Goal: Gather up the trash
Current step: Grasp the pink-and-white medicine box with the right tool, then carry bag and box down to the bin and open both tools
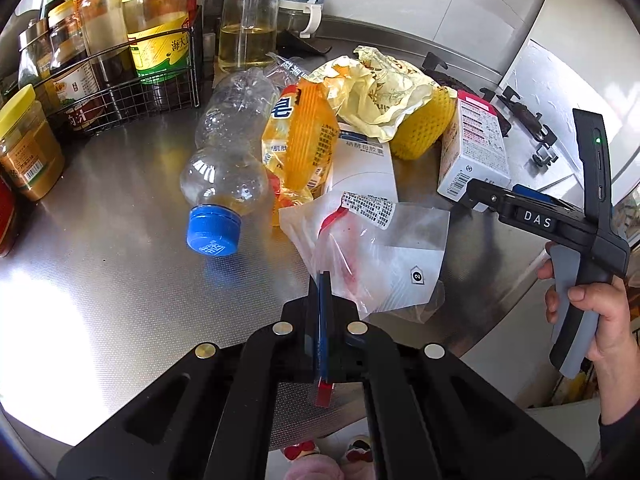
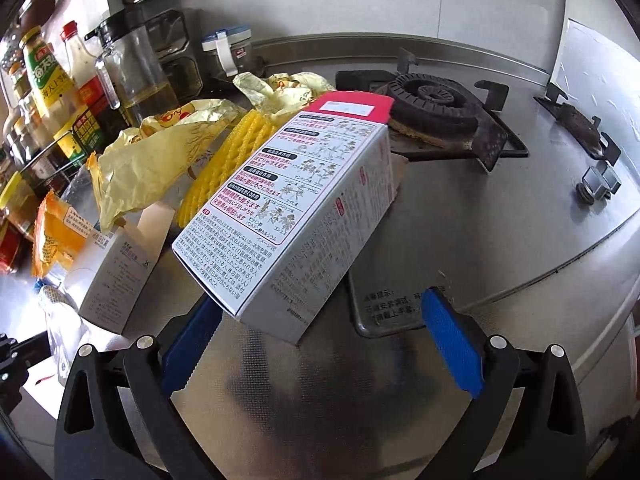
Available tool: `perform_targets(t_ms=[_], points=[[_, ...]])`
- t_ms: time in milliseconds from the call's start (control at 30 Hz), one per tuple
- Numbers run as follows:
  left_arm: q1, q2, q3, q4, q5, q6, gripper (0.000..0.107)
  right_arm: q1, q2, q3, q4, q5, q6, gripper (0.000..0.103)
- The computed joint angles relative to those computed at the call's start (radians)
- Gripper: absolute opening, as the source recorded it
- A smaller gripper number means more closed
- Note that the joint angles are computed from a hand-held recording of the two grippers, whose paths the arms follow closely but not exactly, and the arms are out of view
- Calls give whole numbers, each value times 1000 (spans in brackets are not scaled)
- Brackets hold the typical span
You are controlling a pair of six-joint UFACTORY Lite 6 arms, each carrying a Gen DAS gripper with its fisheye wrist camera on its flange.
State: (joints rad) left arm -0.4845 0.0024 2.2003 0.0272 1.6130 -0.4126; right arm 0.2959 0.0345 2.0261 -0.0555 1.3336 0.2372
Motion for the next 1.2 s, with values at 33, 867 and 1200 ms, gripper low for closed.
perform_targets(t_ms=[33, 867, 1200], points=[[-8, 7, 8, 2, 1, -2, 0, -16, -16, -13, 15, -11, -4, 99], [57, 17, 51, -45, 46, 72, 0, 216, 183, 179, -271, 57, 379, 92], [-145, 12, 121, 80, 108, -86, 0, 198, -18, 51, -180, 76, 306, 64]])
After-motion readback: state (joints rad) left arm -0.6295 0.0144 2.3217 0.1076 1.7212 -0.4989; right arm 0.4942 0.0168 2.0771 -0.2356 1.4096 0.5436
